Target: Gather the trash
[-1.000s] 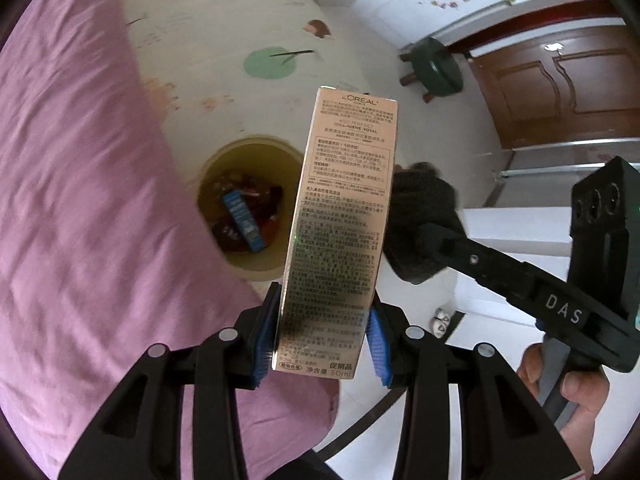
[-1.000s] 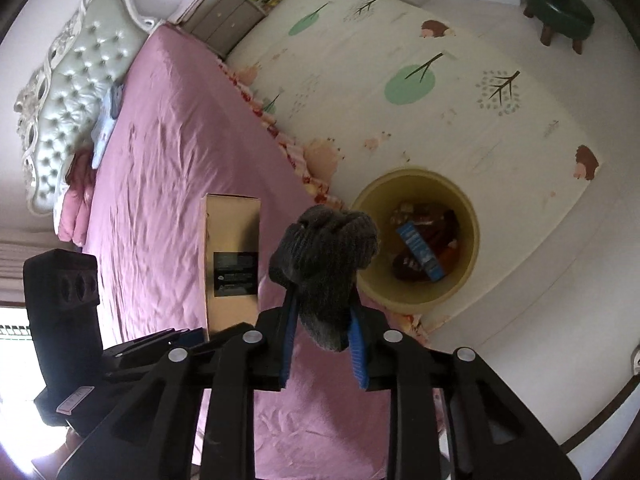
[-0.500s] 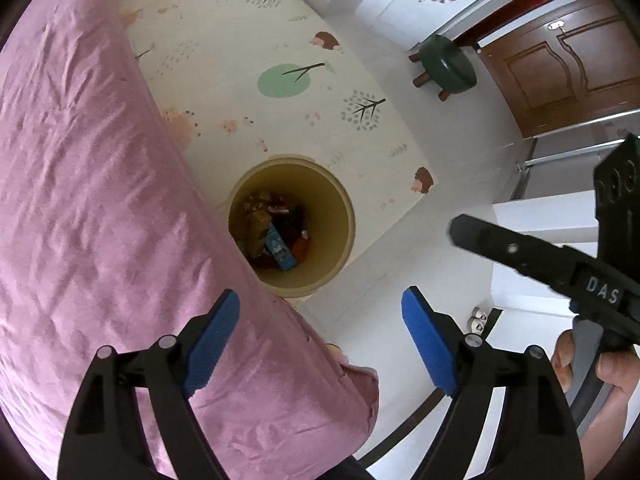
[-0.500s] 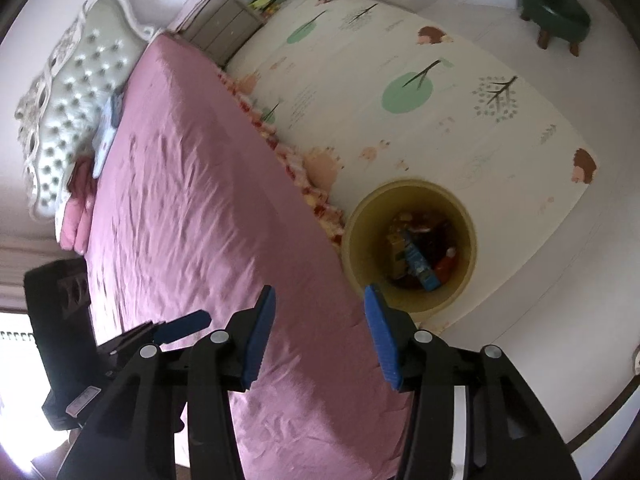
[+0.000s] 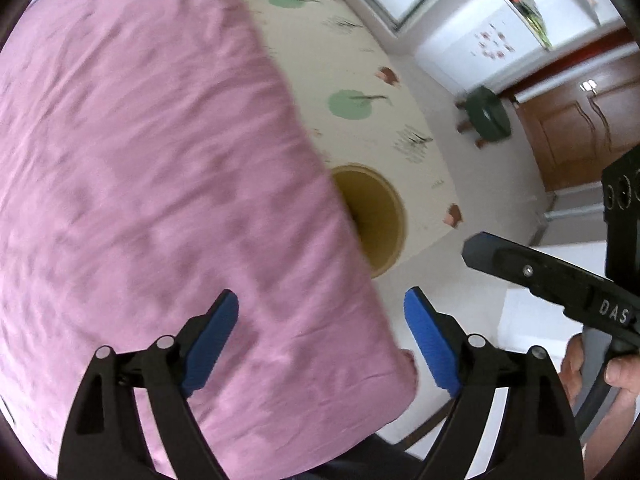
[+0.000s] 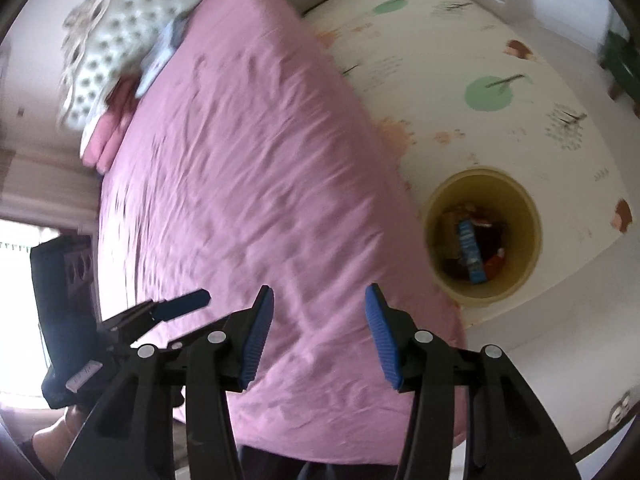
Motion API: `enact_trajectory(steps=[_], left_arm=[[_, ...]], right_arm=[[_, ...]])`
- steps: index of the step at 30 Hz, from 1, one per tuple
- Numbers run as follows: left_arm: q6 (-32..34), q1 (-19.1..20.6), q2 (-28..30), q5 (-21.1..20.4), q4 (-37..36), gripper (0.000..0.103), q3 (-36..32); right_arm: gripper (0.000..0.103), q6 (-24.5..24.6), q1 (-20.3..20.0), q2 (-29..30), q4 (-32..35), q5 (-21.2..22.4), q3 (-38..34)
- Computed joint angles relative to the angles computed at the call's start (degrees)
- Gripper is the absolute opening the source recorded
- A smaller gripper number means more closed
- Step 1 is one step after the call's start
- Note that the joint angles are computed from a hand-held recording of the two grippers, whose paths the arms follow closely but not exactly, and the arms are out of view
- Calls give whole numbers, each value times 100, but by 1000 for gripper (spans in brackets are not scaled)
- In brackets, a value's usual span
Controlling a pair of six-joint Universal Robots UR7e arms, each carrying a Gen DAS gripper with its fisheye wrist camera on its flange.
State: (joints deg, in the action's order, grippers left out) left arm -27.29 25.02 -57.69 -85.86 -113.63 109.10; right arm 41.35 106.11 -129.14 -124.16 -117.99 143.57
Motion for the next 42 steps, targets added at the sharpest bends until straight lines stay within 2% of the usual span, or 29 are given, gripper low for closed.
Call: enact_trajectory(steps=[5,8,12,17,23,27,34,42], left_arm=[[-292,88,-923,608,376,90,455],[-451,165,-1452,821,605,90,684],[-675,243,-2038,1071,921,91,899],[-941,431,-2619,1240,1348,91,1010],[-1179,445,-3108,1629,1870,91,886],[-1353,247,-3344,1984,2211,98,623],[-1364,-250,-3646,2998,2754,99,96],[-1909,-596,-3834,3961,3316,99,-418]], right_arm=[[48,393,806,1498,-661,21,-176],[50,555,1173,2298,-944,11,-356],[53,786,1600,3142,-1148,-82,-624],[56,956,1967,3838,-1122,-176,-967],[61,1253,2461,4421,-807,-450,-1531],[71,1345,2894,4737,-518,-905,-2033],[88,1581,3575,5178,140,-1941,-2899],[91,2001,3922,5295,438,-2581,-3345]])
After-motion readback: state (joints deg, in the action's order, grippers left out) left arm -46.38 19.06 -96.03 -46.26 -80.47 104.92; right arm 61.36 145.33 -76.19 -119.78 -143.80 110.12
